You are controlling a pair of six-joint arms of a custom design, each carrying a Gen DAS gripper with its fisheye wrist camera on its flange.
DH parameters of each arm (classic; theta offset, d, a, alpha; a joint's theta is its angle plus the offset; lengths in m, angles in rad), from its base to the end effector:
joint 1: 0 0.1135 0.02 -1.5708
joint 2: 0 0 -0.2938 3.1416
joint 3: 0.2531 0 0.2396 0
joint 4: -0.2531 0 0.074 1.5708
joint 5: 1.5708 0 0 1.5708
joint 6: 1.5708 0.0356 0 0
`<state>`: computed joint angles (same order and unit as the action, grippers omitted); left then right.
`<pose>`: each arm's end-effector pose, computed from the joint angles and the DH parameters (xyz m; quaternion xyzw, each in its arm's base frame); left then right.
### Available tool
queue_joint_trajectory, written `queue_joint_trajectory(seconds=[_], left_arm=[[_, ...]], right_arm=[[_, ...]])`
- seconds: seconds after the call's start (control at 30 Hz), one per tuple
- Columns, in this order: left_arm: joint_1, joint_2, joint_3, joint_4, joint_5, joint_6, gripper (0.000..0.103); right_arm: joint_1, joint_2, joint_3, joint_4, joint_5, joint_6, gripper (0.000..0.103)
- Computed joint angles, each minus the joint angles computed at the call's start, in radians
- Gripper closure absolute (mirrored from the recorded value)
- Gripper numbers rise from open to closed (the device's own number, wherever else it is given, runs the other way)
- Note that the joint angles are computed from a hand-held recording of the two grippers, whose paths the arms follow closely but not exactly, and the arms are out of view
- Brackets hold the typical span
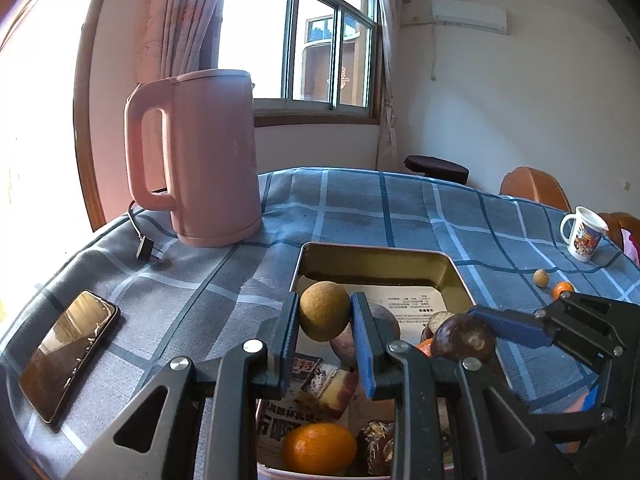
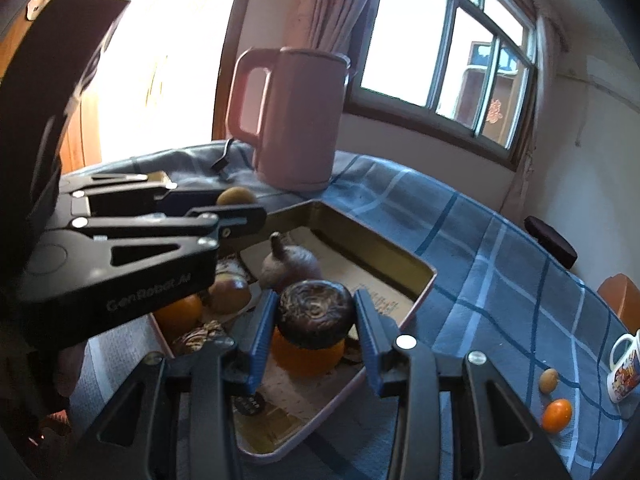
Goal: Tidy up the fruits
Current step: 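Open both tools to drop the dark fruit and tan fruit into the tin box, then grasp an orange with the right tool while the left tool grasps a tan fruit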
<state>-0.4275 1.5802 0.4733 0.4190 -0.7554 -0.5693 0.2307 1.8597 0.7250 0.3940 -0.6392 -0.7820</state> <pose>0.2444 -0.0845 0.1632 -0.2167 0.8271 0.1030 0.5082 0.3181 0.0965 0.1410 -0.5321 0.6983 0.1725 0.4466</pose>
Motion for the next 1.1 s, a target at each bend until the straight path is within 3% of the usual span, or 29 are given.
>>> queue_joint_trajectory(seconds=[0.07, 0.13, 0.17, 0.2, 0.37, 0.53, 0.8, 0.97, 1.1], left_arm=[[-0.011, 0.004, 0.008, -0.012, -0.009, 0.0, 0.069], [-0.025, 0.003, 0.008, -0.015, -0.027, -0.011, 0.052], [-0.033, 0.003, 0.008, -0.018, -0.04, -0.017, 0.039], [-0.042, 0.003, 0.007, -0.012, -0.055, -0.019, 0.035], [-0.091, -0.019, 0.026, -0.02, -0.087, -0.015, 0.035], [-0.153, 0.011, 0.098, -0.024, -0.1, 0.022, 0.03], [-0.201, 0.197, 0.354, -0.101, 0.002, 0.13, 0.029], [-0.184, 0.318, 0.525, -0.195, 0.086, 0.145, 0.029], [-0.164, 0.39, 0.639, -0.274, 0.118, 0.15, 0.029]], right_arm=[[0.004, -0.003, -0.008, 0.004, 0.003, -0.01, 0.056], [-0.001, -0.009, -0.018, 0.011, -0.009, -0.014, 0.05], [-0.008, -0.011, -0.02, 0.01, -0.019, -0.013, 0.047], [-0.018, -0.013, -0.02, 0.009, -0.036, -0.009, 0.044], [-0.087, -0.032, -0.024, 0.028, -0.09, 0.005, 0.044], [-0.232, -0.03, 0.049, -0.014, -0.163, 0.034, 0.036], [-0.364, 0.156, 0.342, -0.137, 0.004, 0.099, 0.036], [-0.386, 0.274, 0.555, -0.318, 0.084, 0.107, 0.036], [-0.384, 0.353, 0.702, -0.478, 0.088, 0.093, 0.038]])
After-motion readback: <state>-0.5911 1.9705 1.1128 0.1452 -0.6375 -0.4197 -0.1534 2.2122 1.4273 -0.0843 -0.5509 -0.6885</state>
